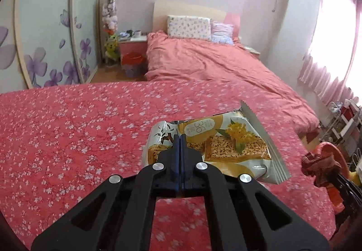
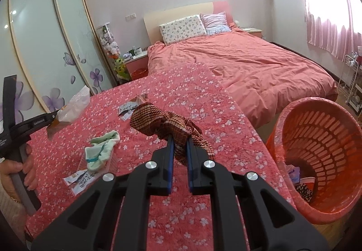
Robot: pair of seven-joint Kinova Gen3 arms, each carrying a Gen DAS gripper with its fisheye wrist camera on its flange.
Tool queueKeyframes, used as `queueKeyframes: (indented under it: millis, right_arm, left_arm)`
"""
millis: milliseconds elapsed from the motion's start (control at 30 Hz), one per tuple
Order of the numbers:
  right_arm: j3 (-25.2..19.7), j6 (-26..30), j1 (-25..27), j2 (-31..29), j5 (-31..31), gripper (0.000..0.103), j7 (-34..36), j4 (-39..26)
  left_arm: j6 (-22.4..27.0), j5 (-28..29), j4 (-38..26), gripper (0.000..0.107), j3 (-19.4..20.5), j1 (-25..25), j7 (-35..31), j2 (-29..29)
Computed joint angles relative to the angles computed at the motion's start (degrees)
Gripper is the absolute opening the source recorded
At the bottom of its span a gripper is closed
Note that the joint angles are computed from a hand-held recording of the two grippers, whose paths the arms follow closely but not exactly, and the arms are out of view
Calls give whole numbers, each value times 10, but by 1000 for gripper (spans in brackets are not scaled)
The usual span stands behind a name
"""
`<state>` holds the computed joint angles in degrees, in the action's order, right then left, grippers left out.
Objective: Collect trash
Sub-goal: 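Carry the snack bag and plaid cloth over the basket and open both tools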
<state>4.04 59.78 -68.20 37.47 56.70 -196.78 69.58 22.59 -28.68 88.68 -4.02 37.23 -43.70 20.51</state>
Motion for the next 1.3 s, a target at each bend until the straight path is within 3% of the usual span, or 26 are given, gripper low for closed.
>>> queueKeyframes:
  millis: [267,500,600,767,900,1300]
  right_arm:
    - [-6,59,-29,-36,33,11,-69,48]
    - [-35,159,-43,-59,48,11,-120,79]
    - [-49,197,-46,-71,51,11,-151,98]
    - [-72,276,-56,-84,54,11,-197,122]
    - [-87,332,-61,-90,50,11,-234,139]
    - [-135,362,-32,-125,41,11,-344,234]
  left_arm:
    - [-44,-5,26,0,11,21,-1,-26]
    - [-71,15,27,0,24,38,-26,-23]
    - [-83,7,25,0,0,73,-20,-18]
    - [-97,17,14,0,-8,106,-33,-3]
    - [-112,54,3,0,24,98,-72,11]
    - [-105,134,-72,0,38,147,-149,80]
